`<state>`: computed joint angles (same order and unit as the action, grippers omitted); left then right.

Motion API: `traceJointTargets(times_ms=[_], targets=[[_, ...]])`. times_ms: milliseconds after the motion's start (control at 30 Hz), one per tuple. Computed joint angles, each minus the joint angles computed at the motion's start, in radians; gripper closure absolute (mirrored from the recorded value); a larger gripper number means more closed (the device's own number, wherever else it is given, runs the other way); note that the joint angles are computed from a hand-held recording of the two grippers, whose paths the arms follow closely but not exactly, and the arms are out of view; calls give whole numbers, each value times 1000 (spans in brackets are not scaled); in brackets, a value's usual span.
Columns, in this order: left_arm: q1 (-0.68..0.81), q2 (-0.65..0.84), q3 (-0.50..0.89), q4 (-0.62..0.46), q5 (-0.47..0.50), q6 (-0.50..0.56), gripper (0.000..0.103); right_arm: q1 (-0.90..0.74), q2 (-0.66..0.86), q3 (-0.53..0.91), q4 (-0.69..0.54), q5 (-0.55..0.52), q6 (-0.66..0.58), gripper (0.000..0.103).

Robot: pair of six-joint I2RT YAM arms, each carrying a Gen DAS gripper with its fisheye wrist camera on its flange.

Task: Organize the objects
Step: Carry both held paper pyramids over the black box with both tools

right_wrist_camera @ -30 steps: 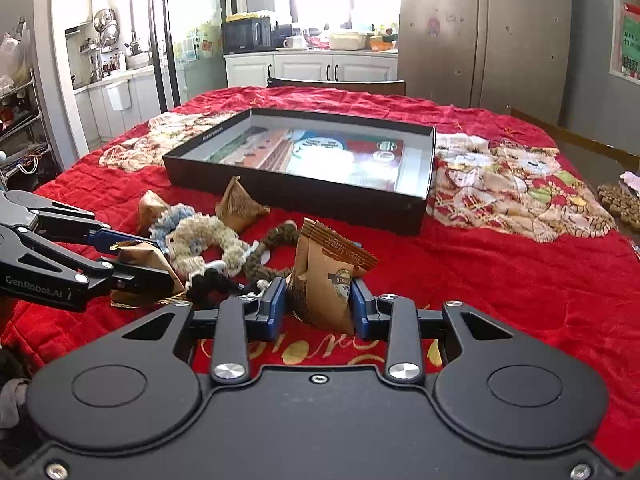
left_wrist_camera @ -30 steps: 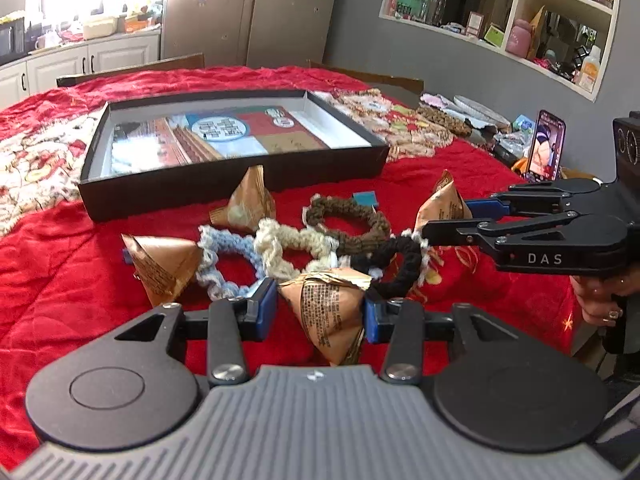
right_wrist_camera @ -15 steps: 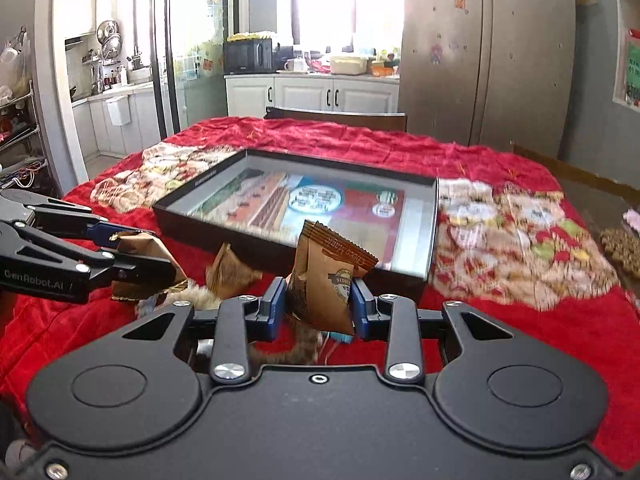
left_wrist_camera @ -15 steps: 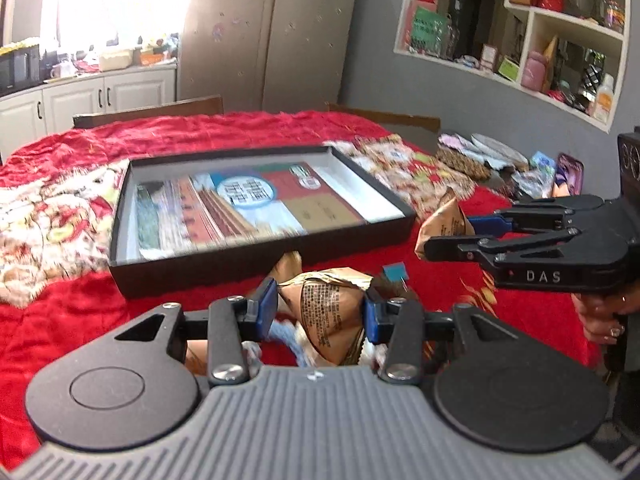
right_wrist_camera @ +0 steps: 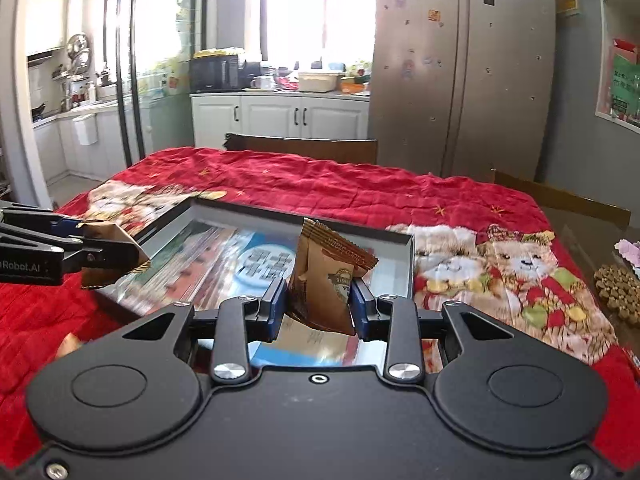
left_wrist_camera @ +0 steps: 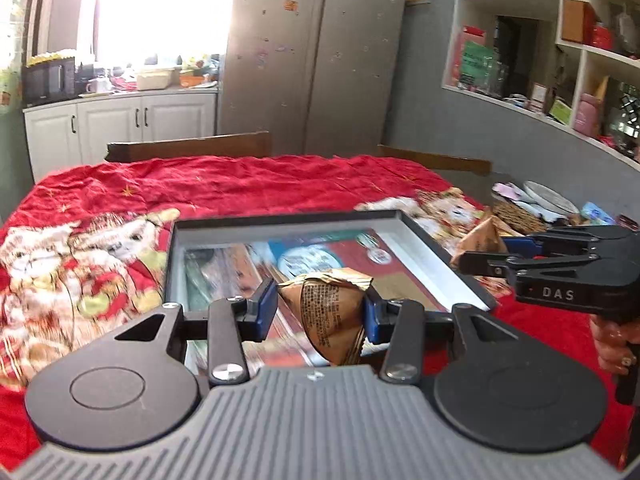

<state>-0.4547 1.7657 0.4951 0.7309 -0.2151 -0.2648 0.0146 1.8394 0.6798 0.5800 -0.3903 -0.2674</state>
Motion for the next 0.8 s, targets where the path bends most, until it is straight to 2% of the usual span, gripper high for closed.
traceJointTargets(times_ms=[300,467,800], targets=[[101,135,183,-65,51,7,55,75,181,226,-56,93,57,71],[122,222,292,-106,53,11,55,106,289,349,-80,143,78,71],[148,362,470,-192,38,17,55,131,463,603,-210,193,120,71]])
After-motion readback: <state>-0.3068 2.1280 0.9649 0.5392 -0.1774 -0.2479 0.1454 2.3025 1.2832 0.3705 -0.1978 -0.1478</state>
